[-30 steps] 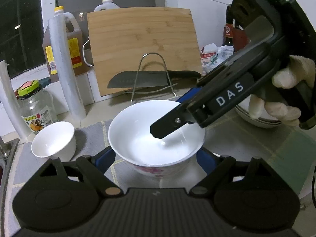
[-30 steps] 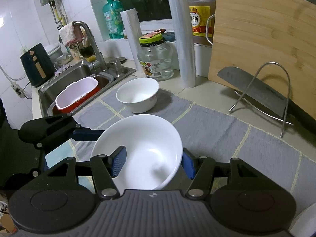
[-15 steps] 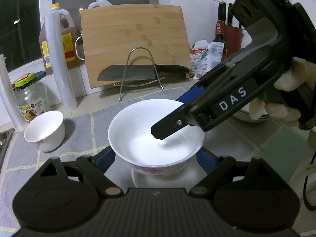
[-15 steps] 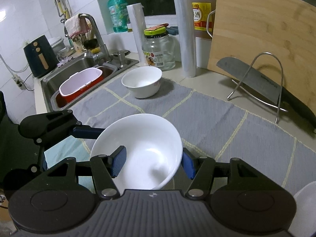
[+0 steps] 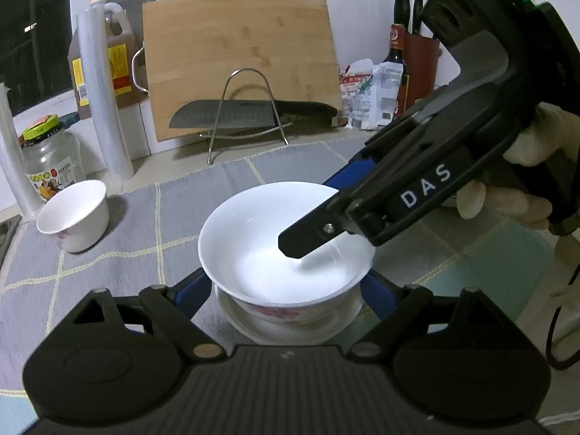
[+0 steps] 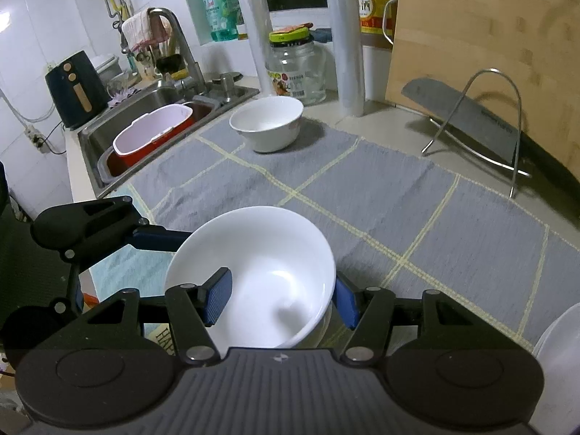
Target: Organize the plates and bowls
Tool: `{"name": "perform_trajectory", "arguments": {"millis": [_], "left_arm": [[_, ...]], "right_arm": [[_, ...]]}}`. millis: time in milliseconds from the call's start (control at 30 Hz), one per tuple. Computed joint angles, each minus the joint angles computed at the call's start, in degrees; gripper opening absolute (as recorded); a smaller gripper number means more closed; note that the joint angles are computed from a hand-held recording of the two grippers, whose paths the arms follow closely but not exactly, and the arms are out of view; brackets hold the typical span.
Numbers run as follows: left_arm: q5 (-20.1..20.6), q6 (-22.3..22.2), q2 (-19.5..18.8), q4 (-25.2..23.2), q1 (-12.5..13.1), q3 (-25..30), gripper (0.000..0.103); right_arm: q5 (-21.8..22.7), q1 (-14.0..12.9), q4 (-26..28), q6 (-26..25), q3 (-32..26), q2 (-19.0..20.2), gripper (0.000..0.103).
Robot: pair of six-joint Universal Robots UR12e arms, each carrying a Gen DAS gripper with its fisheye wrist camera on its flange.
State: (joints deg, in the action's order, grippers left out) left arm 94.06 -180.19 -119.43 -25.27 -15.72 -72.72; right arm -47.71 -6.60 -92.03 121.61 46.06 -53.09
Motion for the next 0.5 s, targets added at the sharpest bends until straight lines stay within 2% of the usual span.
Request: {"name": "perform_trajectory", "arguments": {"millis": [500], "left_arm": [[1.5,0.8,-0.3,-2.4,-0.5,0.5,0.089]], "right_arm": [[-1.8,0.4,1.2,-0.4,-0.1,0.3,0.066]]}}
